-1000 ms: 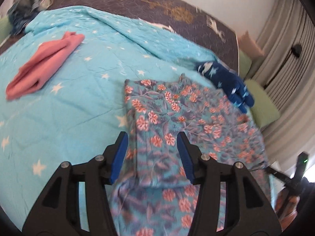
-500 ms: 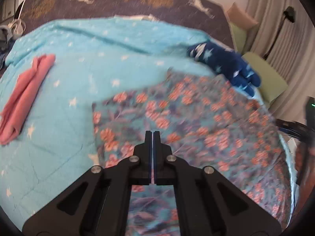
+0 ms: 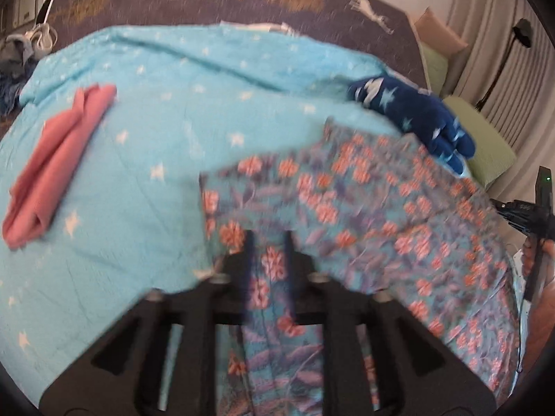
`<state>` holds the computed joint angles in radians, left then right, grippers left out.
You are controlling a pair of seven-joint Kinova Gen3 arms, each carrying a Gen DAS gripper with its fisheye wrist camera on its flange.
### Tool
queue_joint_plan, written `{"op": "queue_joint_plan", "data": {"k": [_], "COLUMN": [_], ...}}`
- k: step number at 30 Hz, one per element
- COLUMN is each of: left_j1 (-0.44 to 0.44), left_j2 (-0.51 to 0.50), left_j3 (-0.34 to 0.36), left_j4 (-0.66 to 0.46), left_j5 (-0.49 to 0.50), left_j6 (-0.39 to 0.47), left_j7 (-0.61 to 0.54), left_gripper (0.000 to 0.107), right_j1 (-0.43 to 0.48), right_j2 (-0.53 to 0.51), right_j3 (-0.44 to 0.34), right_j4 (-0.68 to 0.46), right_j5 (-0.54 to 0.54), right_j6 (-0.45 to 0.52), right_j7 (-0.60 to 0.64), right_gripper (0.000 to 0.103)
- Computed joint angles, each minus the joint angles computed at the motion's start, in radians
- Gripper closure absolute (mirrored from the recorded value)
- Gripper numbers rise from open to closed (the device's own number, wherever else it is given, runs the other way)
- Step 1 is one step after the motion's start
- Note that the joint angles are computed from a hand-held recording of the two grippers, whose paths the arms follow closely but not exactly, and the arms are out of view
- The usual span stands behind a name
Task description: Fold small clothes
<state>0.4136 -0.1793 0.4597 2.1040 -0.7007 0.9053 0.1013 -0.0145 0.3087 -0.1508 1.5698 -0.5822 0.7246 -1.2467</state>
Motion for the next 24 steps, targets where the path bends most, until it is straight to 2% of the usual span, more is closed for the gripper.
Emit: {"op": "queue_joint_plan", "data": {"k": [1, 3, 4, 5, 6, 7, 8, 10, 15, 18, 20, 24], "left_j1": [-0.001, 0.005, 0.01, 0.015, 0.019, 0.021, 0.031, 0.016, 0.036, 0.064, 0.074, 0.055], "left_j2": [0.004, 0.013, 0.017, 0.019, 0.017, 0.016, 0.012, 0.01, 0.021, 0.019, 0.004, -0.028], "left_j3": [0.008, 0.013, 0.012, 0.004, -0.002, -0.009, -0.026, -0.004, 0.042, 0.057, 0.048, 0.027], "left_j4": [0.01, 0.011, 0.007, 0.003, 0.002, -0.001, -0.001, -0.004, -0.022, -0.038, -0.038, -0.023], "left_j5": [-0.009, -0.019, -0.02, -0.016, -0.014, -0.01, -0.005, -0.019, -0.094, -0.135, -0.143, -0.119], "left_j6": [-0.011, -0.01, -0.006, -0.005, -0.009, -0.011, -0.023, -0.017, 0.047, 0.105, 0.112, 0.096], "left_j7": [0.023, 0.033, 0.031, 0.019, 0.01, -0.005, -0.023, -0.011, 0.059, 0.08, 0.084, 0.079], "left_gripper": [0.067, 0.067, 0.067, 0.071, 0.079, 0.098, 0.104, 0.105, 0.107, 0.107, 0.107, 0.107], "right_j1": [0.043, 0.119, 0.131, 0.125, 0.129, 0.134, 0.134, 0.119, 0.091, 0.112, 0.112, -0.053], "right_j2": [0.033, 0.073, 0.084, 0.086, 0.089, 0.095, 0.105, 0.127, 0.118, 0.088, 0.071, 0.042], "right_j3": [-0.033, -0.08, -0.077, -0.055, -0.052, -0.055, -0.056, -0.054, -0.062, -0.08, -0.085, 0.06], "right_j4": [-0.016, -0.037, -0.041, -0.039, -0.03, -0.028, -0.036, -0.071, -0.09, -0.054, -0.046, -0.057], "right_j5": [-0.038, -0.107, -0.145, -0.18, -0.221, -0.251, -0.268, -0.279, -0.296, -0.337, -0.318, -0.171], "right_j6": [0.041, 0.122, 0.154, 0.17, 0.169, 0.172, 0.181, 0.215, 0.22, 0.212, 0.214, 0.185], "right_j7": [0.015, 0.069, 0.101, 0.127, 0.151, 0.168, 0.177, 0.167, 0.192, 0.261, 0.296, 0.219], "right_gripper": [0.095, 0.086, 0.073, 0.056, 0.048, 0.04, 0.039, 0.039, 0.039, 0.039, 0.038, 0.038]}}
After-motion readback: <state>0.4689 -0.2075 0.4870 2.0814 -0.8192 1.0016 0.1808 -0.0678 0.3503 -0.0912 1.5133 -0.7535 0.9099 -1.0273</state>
